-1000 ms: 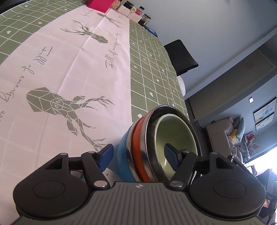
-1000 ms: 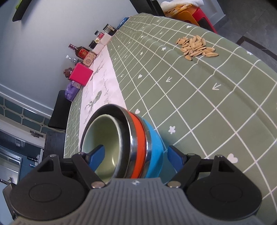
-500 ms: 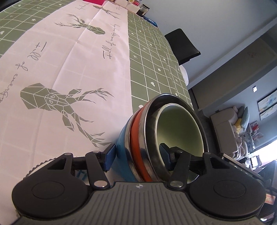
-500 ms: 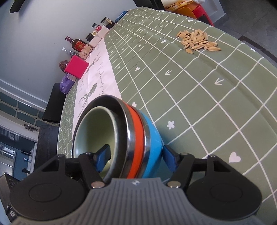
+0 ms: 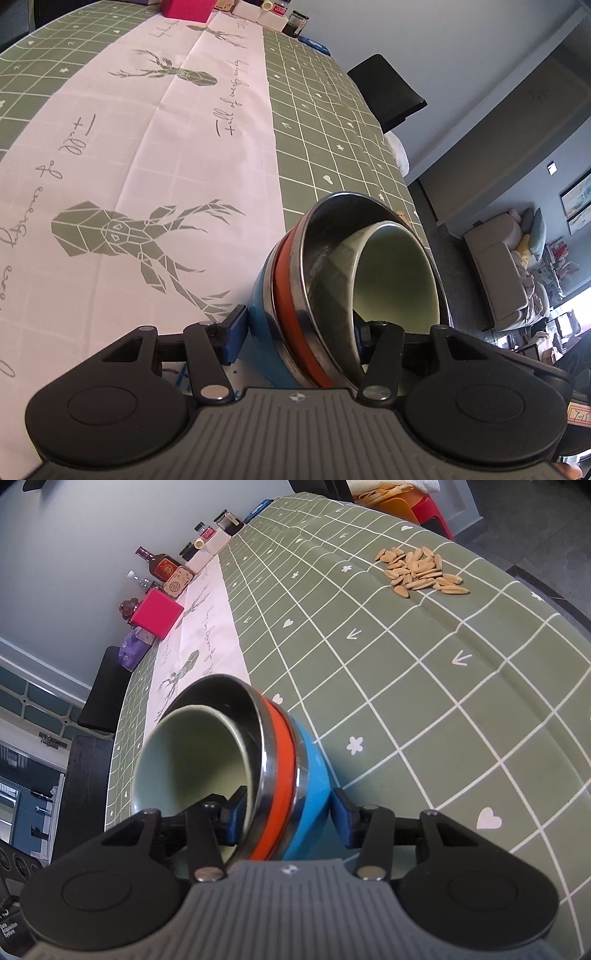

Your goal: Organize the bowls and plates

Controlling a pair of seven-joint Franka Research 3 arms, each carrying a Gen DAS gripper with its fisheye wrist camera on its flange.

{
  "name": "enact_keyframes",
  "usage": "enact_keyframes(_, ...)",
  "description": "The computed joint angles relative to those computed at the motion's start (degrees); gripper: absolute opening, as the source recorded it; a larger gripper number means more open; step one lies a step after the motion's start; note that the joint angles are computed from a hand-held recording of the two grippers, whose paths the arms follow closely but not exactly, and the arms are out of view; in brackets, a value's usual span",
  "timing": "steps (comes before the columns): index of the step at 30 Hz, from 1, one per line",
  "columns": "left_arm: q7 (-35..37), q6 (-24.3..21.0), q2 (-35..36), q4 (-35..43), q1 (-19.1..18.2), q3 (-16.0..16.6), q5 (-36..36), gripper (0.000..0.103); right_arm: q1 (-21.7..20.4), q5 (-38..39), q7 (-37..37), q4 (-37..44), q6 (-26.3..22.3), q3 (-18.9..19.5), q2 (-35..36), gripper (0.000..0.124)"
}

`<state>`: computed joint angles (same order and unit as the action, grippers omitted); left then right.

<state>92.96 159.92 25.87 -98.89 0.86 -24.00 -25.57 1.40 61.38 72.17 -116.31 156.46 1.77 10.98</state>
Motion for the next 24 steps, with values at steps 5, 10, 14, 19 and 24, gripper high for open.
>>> enact_keyframes(5,-0.3,-0.7,-0.2,0.5,-0.3,0.4,0.9,0.060,0.1,-0.9,0.7,0.2,-0.4,-0.1,-0.1,0.045)
enact_keyframes(10,-0.3,-1.6,-0.5,1.0,-0.6,0.8,1.4,0.060,0.3,-3.2,2.5,0.3,-0.4,-0.4,-0.5,0.045)
enact_keyframes(14,0.0,-2.0,-0.9,1.0,-0.8,1.0,1.5,0.060,0.1,-3.1,2.6,0.4,-1.1,-0.4,-0.8,0.045)
enact_keyframes(19,-0.4,-3.0,-2.4,0.4,-1.1,1.6,1.4,0.060,0.2,-4.7,4.3,0.2,-2.5,-0.8,-1.7,0.044)
enact_keyframes(24,0.0,-4.4,-4.5,-0.5,-1.0,2.2,0.2,0.060,0.7,-8.3,7.0,0.2,-4.0,-1.4,-3.4,0.044)
